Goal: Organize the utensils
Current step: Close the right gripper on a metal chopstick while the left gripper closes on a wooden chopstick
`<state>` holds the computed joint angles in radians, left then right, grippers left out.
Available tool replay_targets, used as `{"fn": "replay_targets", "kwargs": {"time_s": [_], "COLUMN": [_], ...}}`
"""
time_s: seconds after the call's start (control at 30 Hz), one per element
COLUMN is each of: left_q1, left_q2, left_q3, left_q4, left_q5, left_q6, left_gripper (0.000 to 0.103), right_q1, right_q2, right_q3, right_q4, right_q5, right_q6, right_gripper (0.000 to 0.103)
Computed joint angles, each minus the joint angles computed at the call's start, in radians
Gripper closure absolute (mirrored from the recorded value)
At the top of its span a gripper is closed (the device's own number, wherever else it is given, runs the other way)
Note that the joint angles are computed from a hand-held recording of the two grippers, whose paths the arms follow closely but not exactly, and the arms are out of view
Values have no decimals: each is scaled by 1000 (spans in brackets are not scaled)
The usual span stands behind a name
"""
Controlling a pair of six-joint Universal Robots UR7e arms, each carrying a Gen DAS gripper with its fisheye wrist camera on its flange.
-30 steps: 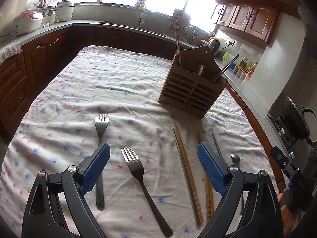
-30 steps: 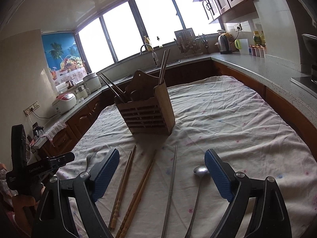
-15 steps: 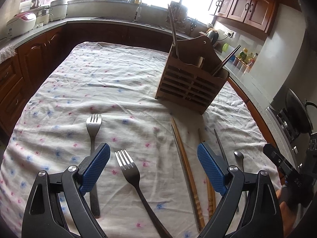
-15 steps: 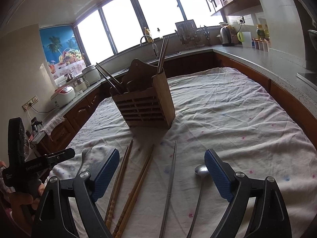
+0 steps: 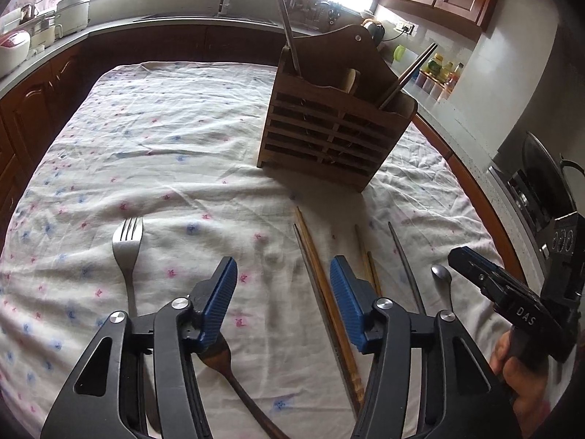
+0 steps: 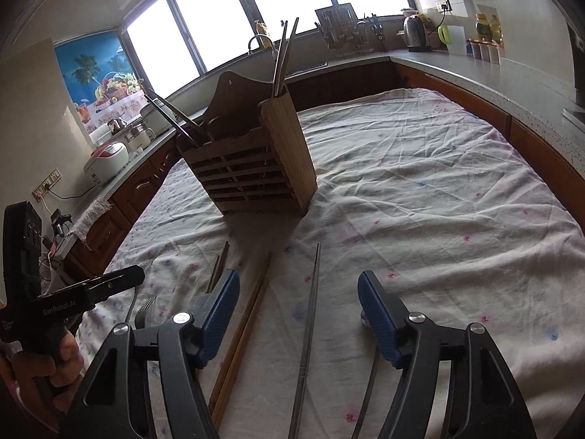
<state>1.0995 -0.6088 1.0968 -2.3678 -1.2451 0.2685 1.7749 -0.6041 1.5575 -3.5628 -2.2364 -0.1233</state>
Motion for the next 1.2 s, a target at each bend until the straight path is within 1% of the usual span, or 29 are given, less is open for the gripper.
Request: {"fn": "replay_targets", "kwargs": {"time_s": [0.07,0.1,0.17,0.2,0.23,0.4,0.5,0.57,0.67,0.7,0.83,0.87,0.93,1.03,1.13,1.2], "left_q1": [0,0,1,1,0,-8,-13,-14,-12,-11,-6,-6,-12,-19,-23,-25], "left_q2": [23,35,60,74,88,165,215,249,298,316,374,379,361,346,336,328], "left_q3": [-36,-55,-98,-120,-144,-262,-335,-387,-466,-495,-599,-603,-557,-524,-500,-484], "left_q4": [33,51,85,101,119,197,242,273,323,347,450,457,426,425,416,413], "left_q5": [1,2,-5,-8,-9,-2,20,31,41,43,18,16,24,26,42,47], "left_q6": [3,2,0,0,1,26,44,51,55,54,47,50,74,95,127,128], "left_gripper": [61,64,67,69,69,69,69,72,74,76,82,82,82,82,82,82], "right_q1": [-6,-10,-18,-21,-23,-37,-44,-49,-54,-56,-61,-61,-60,-60,-60,-58], "right_q2": [1,3,5,8,11,21,24,24,24,25,25,26,26,21,21,26], "right_q3": [-16,-26,-43,-53,-63,-99,-110,-115,-123,-126,-131,-132,-135,-130,-132,-142], "right_q4": [48,73,123,144,162,216,240,254,273,279,300,298,307,314,321,332], "right_q5": [-6,-8,-5,-6,-11,-18,-23,-21,-17,-17,-20,-21,-30,-29,-34,-41], "right_q6": [17,24,40,43,44,58,68,76,86,88,96,94,94,94,90,84], "right_gripper": [50,52,57,59,61,64,65,69,73,74,81,83,84,86,87,87]}}
